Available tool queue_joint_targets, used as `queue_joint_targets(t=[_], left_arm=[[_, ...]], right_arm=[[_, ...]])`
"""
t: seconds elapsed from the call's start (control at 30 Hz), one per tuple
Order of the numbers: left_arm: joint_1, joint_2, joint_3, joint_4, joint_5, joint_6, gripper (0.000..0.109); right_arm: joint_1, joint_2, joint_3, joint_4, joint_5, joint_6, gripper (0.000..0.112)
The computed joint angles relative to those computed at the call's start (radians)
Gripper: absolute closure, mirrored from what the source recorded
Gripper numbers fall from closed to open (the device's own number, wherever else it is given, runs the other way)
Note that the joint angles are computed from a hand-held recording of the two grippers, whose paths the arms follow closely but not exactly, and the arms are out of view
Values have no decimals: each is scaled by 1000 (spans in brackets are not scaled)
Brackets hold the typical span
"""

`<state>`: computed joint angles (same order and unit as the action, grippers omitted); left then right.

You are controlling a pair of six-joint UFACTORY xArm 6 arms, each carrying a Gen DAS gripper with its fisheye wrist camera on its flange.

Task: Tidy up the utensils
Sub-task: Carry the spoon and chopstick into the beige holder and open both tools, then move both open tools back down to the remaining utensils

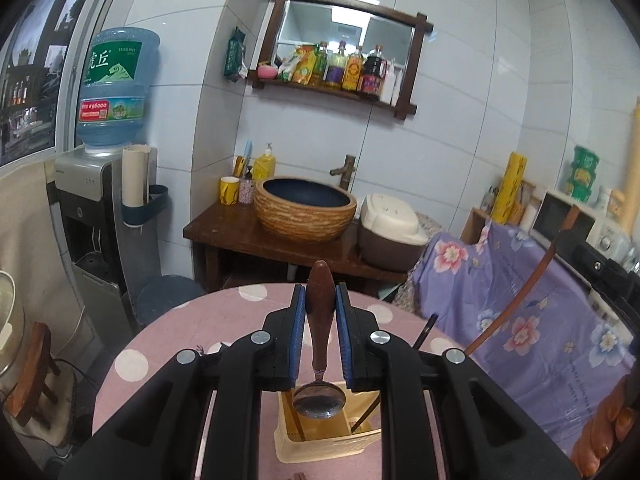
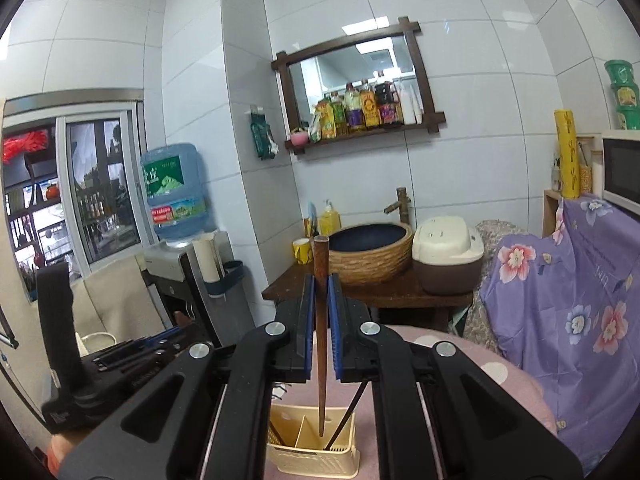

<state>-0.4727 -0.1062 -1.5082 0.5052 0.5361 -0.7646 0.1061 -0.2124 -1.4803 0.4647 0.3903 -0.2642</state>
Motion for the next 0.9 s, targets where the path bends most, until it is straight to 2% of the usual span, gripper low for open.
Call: queue_joint_targets(t=[0.13, 0.3, 0.5, 0.6, 0.7, 0.73, 0.77, 0.8, 0.83, 0.9], left_arm=[[1, 8, 73, -18, -17, -8, 93], [0, 9, 151, -30, -39, -15, 93], [-8, 21, 175, -5, -34, -37, 93], [-12, 29, 164, -13, -26, -23, 92], [-12, 14, 182, -30, -45, -8, 91], [-15, 8, 189, -25, -50, -7, 85], [-16, -3, 202, -9, -54, -13, 72], [-18, -20, 219, 19, -60, -33, 65], [-20, -50, 252, 57, -74, -66, 55], [-24, -103, 313, 102, -94, -109, 53]], right_arm=[[30, -4, 106, -40, -62, 9, 104], [28, 10, 183, -21, -62, 25, 104], [19, 17, 233, -3, -63, 31, 104], [12, 21, 235, 42, -47, 14, 104], [14, 8, 259, 86, -77, -25, 103], [14, 2, 265, 83, -83, -27, 93], [12, -7, 276, 79, -86, -29, 84], [10, -19, 289, 81, -89, -31, 61], [10, -37, 312, 79, -104, -25, 54], [11, -91, 382, 24, -143, 11, 54]])
